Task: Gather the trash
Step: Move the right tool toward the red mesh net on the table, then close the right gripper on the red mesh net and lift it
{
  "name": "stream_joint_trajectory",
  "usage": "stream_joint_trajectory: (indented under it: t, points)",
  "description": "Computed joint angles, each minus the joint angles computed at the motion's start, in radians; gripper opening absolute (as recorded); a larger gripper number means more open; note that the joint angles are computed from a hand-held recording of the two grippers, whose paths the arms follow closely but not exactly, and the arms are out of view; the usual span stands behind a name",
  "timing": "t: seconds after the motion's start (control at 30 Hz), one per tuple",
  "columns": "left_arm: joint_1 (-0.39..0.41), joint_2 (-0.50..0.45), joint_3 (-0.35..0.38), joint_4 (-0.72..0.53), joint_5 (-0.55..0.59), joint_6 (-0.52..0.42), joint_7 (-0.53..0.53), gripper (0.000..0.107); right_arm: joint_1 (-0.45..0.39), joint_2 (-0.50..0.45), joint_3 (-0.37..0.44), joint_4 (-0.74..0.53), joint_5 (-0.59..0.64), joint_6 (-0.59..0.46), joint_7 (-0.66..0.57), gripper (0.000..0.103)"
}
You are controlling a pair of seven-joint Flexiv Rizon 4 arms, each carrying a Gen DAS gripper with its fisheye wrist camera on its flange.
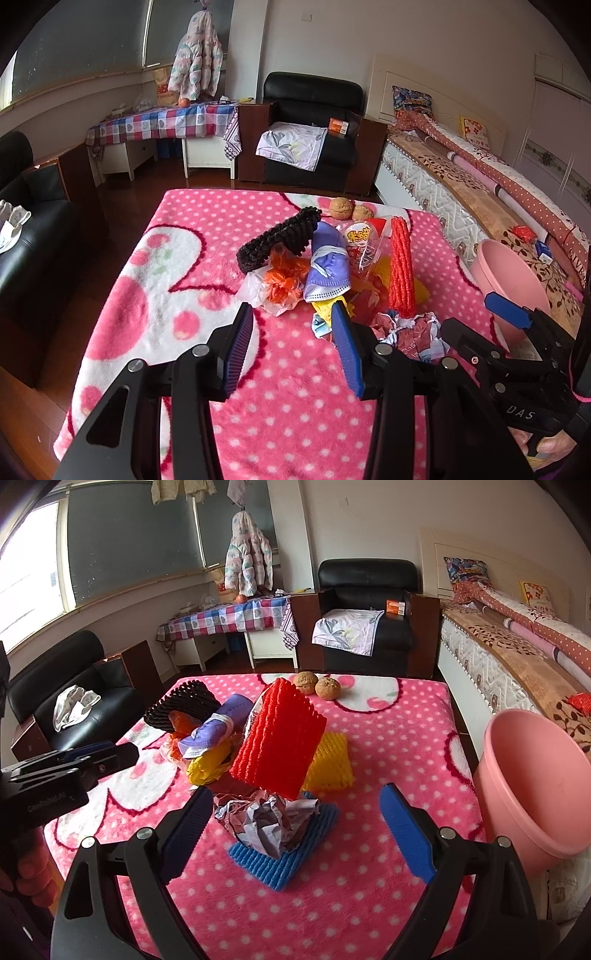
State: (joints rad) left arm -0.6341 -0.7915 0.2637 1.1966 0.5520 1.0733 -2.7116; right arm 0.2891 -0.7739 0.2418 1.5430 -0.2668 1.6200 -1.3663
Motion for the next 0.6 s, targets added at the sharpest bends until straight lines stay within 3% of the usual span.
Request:
stream_joint_trajectory:
  t: [0.2, 0.37, 0.6]
  points:
    - [0.008, 0.004, 0.001, 0.011, 0.004, 0.020, 0.001, 0.043, 0.055, -0.002, -0.067, -0.016, -0.009, 0.012, 0.024, 0.092]
    - [0.005, 0.017, 0.016, 0.035, 0.024, 0.069, 0.011, 0.044, 0.034, -0.024, -0.022, -0.078, -0.005, -0.064, 0.033, 0.085]
    - [0.011, 0.028, 0.039, 0.059, 0.034, 0.138, 0.022, 0.053, 0.033, -0.068, 0.019, -0.198, 0.043, -0.208, 0.014, 0.074]
